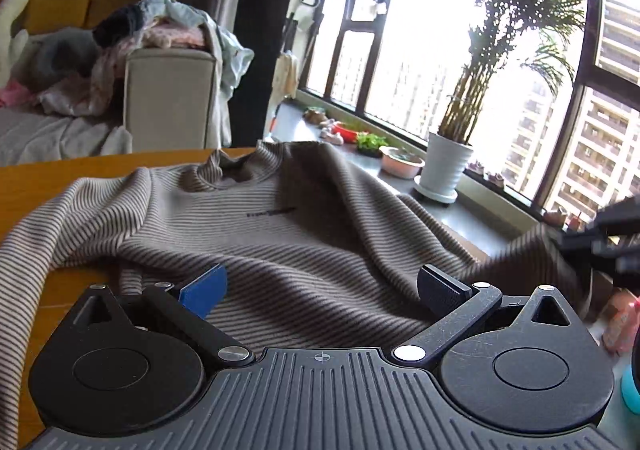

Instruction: Fold clothes

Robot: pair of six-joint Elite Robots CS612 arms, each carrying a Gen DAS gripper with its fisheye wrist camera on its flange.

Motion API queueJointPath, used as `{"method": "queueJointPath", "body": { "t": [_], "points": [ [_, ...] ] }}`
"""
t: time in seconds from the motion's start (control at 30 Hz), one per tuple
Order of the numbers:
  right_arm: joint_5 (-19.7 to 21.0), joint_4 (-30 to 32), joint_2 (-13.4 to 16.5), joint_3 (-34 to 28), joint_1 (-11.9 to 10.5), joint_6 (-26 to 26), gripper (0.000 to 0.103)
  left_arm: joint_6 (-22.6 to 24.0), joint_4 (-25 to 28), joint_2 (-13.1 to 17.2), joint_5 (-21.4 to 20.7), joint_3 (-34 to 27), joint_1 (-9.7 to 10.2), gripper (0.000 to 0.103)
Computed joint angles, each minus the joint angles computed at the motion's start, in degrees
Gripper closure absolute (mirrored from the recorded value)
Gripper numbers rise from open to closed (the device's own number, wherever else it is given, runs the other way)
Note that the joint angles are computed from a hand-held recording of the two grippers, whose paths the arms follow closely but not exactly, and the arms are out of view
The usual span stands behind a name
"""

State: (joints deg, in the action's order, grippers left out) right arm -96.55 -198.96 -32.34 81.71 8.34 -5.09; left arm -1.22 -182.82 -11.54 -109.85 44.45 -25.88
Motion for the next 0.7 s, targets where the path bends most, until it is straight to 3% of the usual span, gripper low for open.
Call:
{"method": "queueJointPath", "body": {
  "t": [0.13, 0.23, 0.3, 0.43, 0.7],
  "points": [
    [-8.4, -3.1, 0.1, -5.1, -3.0, 10.8, 0.094, 3.3, 1.9, -1.0, 1.6, 1.5, -0.13, 0.000],
    [-9.6, -2.0, 1.1, -9.8, -4.3, 16.5, 0.094, 2.7, 1.8, -1.2, 1.7, 2.1, 0.24, 0.000],
    [-7.7, -0.3, 2.1, -12.6, -4.4, 18.6, 0.094, 1.0, 1.3, -1.1, 1.4, 1.8, 0.57, 0.000],
    [0.2, 3.8, 5.2, -19.3, -4.2, 21.3, 0.094, -2.0, 0.9, -0.6, 0.1, 1.1, 1.12, 0.000],
    [11.1, 13.9, 14.1, -37.1, -1.5, 17.9, 0.094, -3.2, 2.6, -2.6, -1.9, 3.7, 2.41, 0.000]
  ]
}}
